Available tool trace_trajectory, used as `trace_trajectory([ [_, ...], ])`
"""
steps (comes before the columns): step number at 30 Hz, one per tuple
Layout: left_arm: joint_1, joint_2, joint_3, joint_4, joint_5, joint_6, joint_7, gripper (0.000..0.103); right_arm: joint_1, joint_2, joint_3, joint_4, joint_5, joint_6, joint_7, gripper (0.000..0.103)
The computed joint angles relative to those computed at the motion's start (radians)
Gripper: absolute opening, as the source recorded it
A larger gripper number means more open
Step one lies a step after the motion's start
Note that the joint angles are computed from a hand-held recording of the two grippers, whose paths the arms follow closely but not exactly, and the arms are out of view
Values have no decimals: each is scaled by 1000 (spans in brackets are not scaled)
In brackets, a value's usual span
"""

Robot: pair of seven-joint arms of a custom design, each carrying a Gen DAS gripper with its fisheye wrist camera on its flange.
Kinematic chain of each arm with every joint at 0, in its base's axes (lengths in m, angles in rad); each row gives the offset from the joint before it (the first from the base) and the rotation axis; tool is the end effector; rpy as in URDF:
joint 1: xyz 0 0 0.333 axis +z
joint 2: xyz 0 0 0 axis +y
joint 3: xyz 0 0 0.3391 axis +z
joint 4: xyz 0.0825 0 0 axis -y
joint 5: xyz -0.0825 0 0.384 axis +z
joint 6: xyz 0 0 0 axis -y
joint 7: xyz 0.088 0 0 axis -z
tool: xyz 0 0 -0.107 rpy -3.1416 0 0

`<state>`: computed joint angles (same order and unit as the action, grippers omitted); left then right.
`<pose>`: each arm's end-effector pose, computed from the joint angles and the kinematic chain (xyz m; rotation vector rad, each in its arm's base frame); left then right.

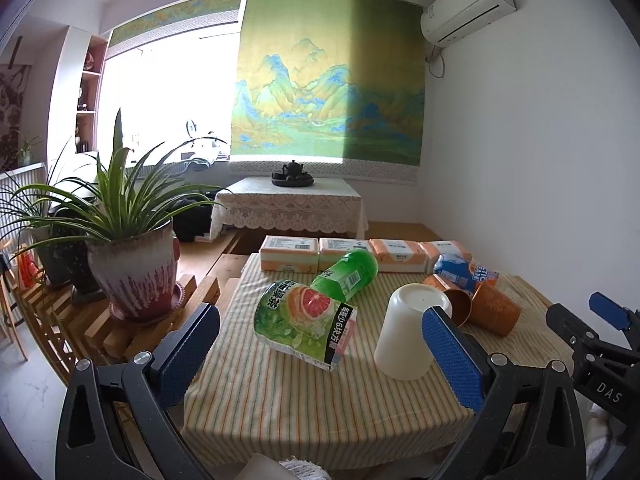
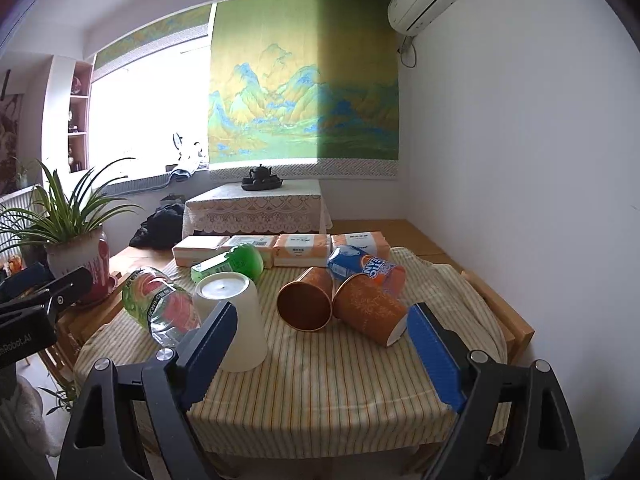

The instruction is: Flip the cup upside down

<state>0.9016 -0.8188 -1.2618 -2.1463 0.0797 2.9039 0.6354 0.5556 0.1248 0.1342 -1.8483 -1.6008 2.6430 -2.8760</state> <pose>0.4309 -0.3588 0.5843 -1.5480 1.3151 -0.9543 0.4753 0.4208 0.5319 -1.5054 1.3517 -0.8909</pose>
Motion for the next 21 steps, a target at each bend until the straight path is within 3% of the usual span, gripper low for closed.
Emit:
trace_trajectory([
  [10,-7,-18,8,10,5,-15,0,103,4,-31,15,-26,-40,-46,34,85],
  [21,-5,-20,9,10,3,-12,-1,103,-4,-35,20,-28,-45,-38,35,85],
])
